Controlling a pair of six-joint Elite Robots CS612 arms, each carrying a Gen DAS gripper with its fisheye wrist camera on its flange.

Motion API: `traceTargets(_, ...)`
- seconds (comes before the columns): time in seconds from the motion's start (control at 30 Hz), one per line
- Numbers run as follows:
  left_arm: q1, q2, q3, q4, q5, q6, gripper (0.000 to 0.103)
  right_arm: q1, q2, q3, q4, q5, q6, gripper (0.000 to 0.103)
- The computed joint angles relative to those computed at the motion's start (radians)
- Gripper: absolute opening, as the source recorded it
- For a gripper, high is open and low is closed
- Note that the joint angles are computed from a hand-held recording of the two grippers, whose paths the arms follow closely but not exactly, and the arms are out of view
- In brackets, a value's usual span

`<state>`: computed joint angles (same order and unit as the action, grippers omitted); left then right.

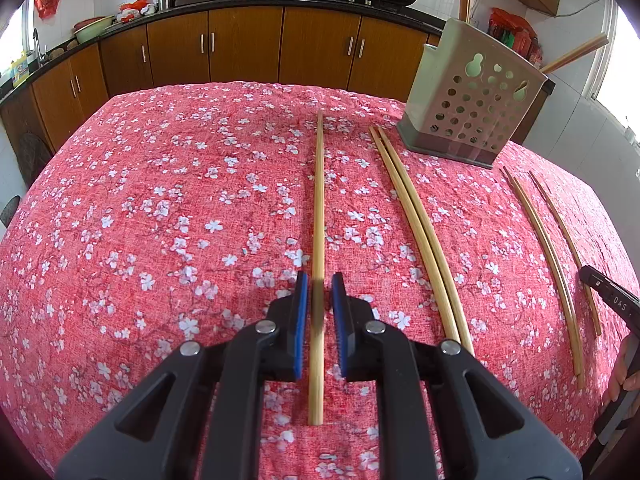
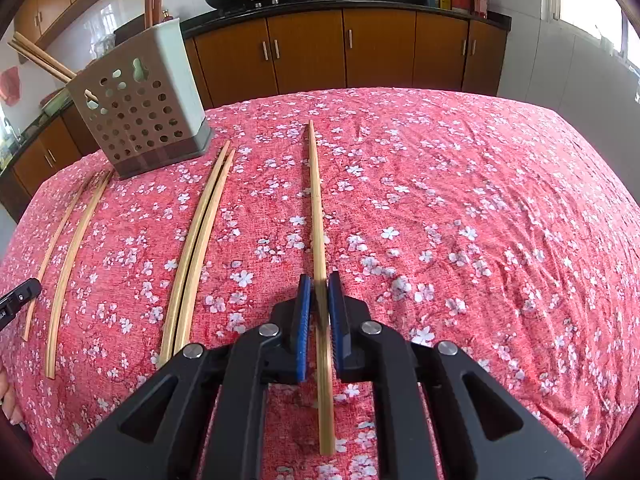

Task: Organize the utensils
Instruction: 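Hold the bamboo chopsticks closed in both tools on the cloth, then lift the left tool's chopstick upright while the right tool raises its chopstick upright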

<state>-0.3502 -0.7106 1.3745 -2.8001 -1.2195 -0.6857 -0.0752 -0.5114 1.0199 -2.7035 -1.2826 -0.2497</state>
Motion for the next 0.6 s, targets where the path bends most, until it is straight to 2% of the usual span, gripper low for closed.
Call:
traceTargets(0.2,-0.015,0.0,-0.011,0.057,0.048,0.039,0.014,-0.003,-0.016,0.029,-0.007,0.007,-0.019,0.011)
traceTargets(0.3,-0.018,-0.005,-0.002,0.051,0.047,0.032,0.014,-0.01,-0.024,0.044,-0.006,0.03,-0.015,0.011)
traceTargets(0.4,-0.021,-0.012,0.013,0.043,0.049,0.009,0.009,-0.02,-0.025,0.045,0.003,0.061,0.005,0.008)
traceTargets(0.5,-0.019,-0.014,0.017,0.036,0.042,0.0,0.008,-0.027,-0.024,0.042,0.012,0.087,0.018,0.008)
traceTargets(0.6,-0.021,-0.025,0.03,0.029,0.052,0.001,0.008,-0.035,-0.036,0.066,-0.036,0.098,0.046,0.008)
